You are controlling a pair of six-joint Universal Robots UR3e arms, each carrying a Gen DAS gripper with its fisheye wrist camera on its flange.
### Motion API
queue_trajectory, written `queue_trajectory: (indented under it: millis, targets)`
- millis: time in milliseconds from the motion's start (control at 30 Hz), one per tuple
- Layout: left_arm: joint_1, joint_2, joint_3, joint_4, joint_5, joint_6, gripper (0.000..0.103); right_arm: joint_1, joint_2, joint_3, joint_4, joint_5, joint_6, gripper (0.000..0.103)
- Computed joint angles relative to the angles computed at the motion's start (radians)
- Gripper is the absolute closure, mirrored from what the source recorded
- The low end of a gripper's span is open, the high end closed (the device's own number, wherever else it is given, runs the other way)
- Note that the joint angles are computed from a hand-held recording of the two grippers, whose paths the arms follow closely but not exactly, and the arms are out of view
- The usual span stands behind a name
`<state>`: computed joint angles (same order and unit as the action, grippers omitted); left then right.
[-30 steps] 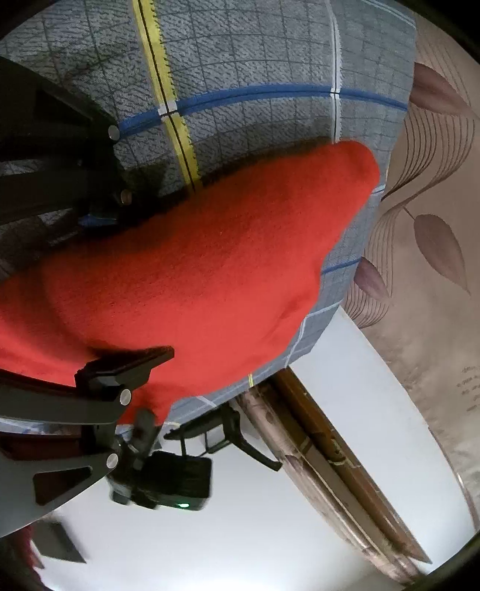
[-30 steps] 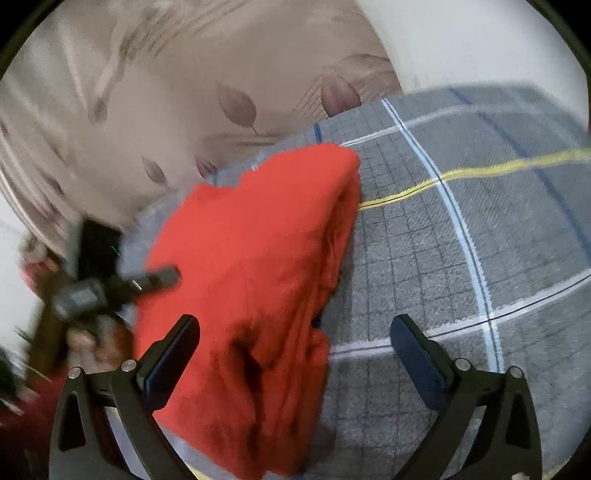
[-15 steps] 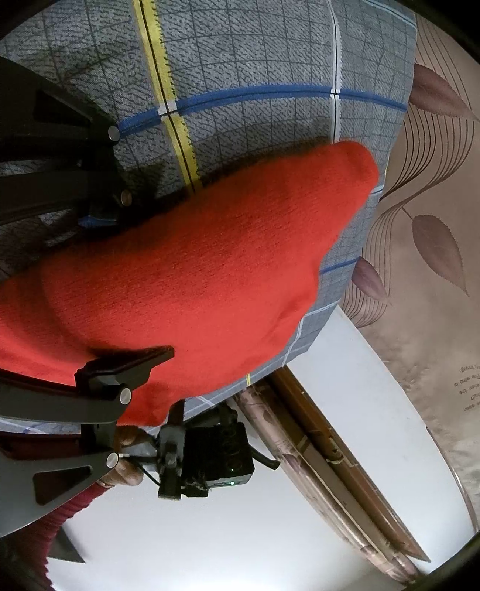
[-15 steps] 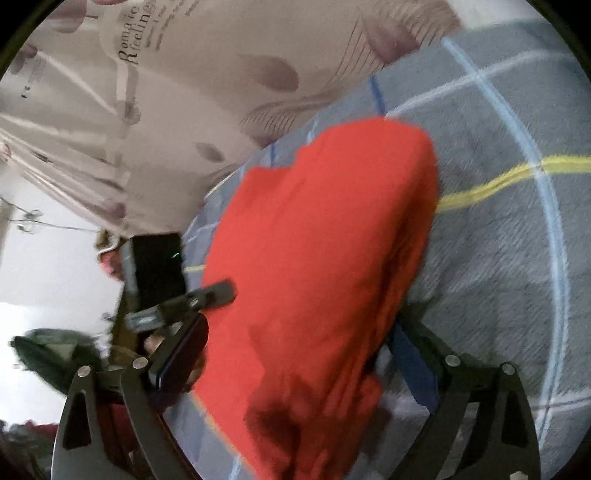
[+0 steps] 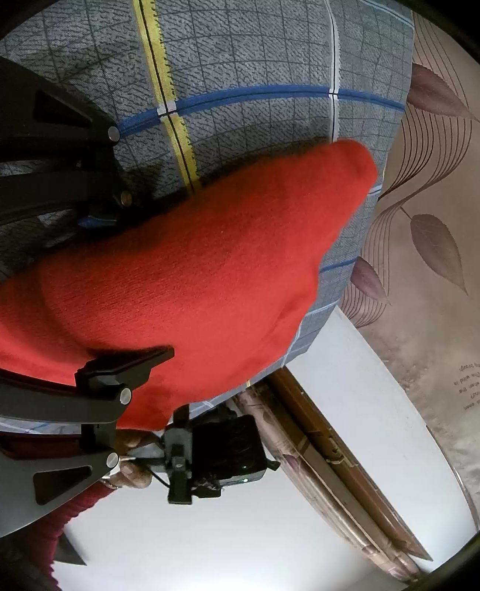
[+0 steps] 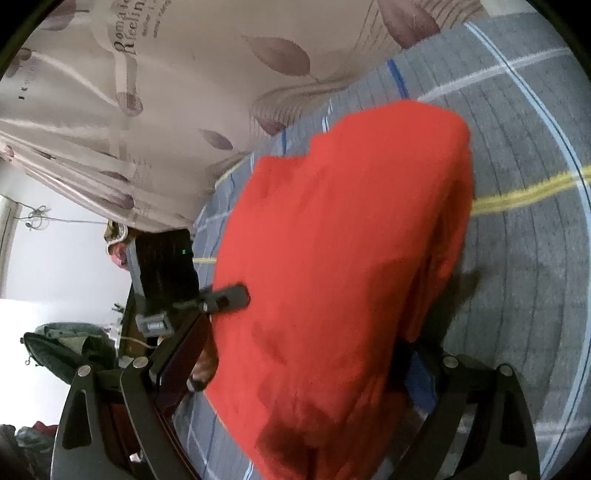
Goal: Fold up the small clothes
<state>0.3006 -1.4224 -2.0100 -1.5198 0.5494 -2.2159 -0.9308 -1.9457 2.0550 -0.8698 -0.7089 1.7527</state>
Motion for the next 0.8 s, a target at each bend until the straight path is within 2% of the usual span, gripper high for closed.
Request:
queue_trajectory:
  millis: [133, 233, 267, 367, 400, 567, 800]
  targets:
    - [0.0, 0.0, 0.0, 0.005, 0.002, -0.001, 0.051, -0.032, -0.065, 0.047, 0.023, 0.019, -0.059, 0.009]
    - [-0.014, 0.008, -0.013, 0.061, 0.011, -0.039, 0.051, -0.046, -0.174, 0.107, -0.027, 0.01, -0.058, 0.02]
    - [-0.018, 0.012, -0.019, 0.081, 0.015, -0.051, 0.051, -0.066, -0.177, 0.116, -0.023, 0.009, -0.069, 0.027]
    - [-0.027, 0.024, -0.036, 0.134, 0.024, -0.085, 0.051, -0.097, -0.143, 0.157, -0.093, 0.017, -0.013, 0.064]
    - [-0.033, 0.031, -0.044, 0.161, 0.03, -0.102, 0.051, -0.11, -0.115, 0.16, -0.089, 0.023, -0.015, 0.067]
    - [-0.085, 0.064, -0.09, 0.355, 0.092, -0.223, 0.051, -0.063, -0.111, 0.165, -0.16, 0.033, 0.049, 0.068]
    - [-0.122, 0.07, -0.119, 0.485, 0.141, -0.29, 0.051, -0.058, -0.137, 0.184, -0.19, 0.045, 0.062, 0.062]
